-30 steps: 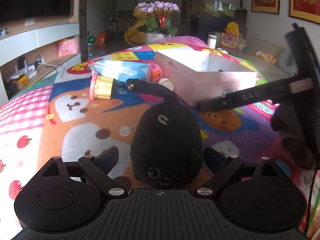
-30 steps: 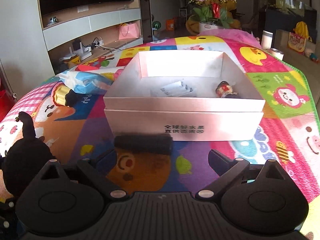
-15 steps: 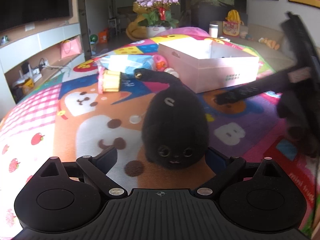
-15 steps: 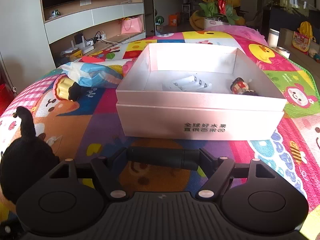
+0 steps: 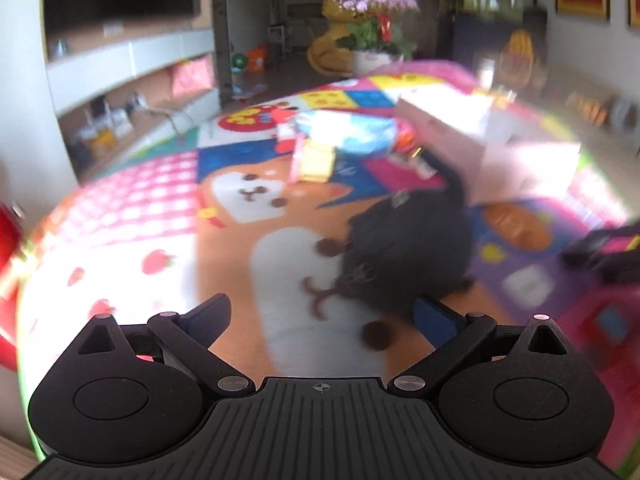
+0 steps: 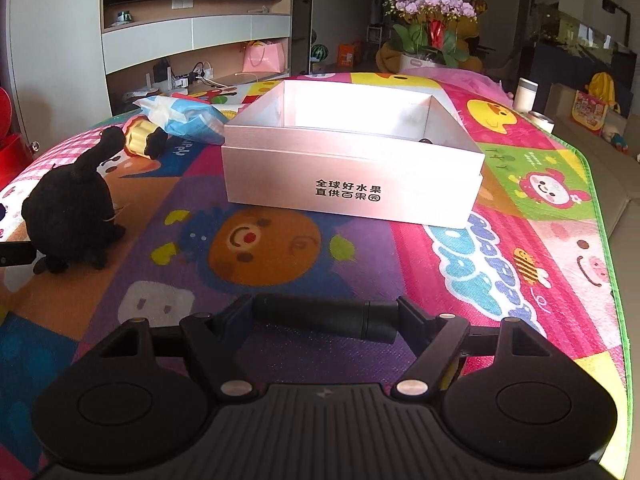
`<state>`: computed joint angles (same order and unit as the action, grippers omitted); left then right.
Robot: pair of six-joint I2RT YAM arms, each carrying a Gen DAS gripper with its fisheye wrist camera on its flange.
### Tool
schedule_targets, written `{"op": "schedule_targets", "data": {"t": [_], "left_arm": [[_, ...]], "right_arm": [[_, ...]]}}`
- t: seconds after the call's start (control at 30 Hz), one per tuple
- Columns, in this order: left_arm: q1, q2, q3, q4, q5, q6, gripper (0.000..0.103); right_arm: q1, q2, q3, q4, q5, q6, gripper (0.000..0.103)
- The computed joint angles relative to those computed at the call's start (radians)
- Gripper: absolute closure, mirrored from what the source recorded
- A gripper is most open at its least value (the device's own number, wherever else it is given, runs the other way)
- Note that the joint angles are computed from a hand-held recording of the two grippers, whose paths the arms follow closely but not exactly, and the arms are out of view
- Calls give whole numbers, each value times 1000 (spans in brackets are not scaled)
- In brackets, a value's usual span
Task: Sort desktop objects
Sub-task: 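Carry the plush cat into the pink box and open the left tool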
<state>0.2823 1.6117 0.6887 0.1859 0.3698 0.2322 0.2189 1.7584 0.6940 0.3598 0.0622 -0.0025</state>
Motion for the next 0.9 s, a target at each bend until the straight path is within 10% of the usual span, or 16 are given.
{"op": "schedule_targets", "data": {"t": [0.13, 0.43, 0.9], "left_arm": [[-95, -7, 13, 0, -2, -122, 0], [-356, 146, 40, 213, -433, -103, 0], [-274, -1, -68, 201, -221, -57, 13]], "right_arm": [[11, 8, -2, 19, 18, 0, 27], [21, -37, -51, 34, 35, -51, 27], [-23, -184, -155, 16, 10, -80, 28]]}}
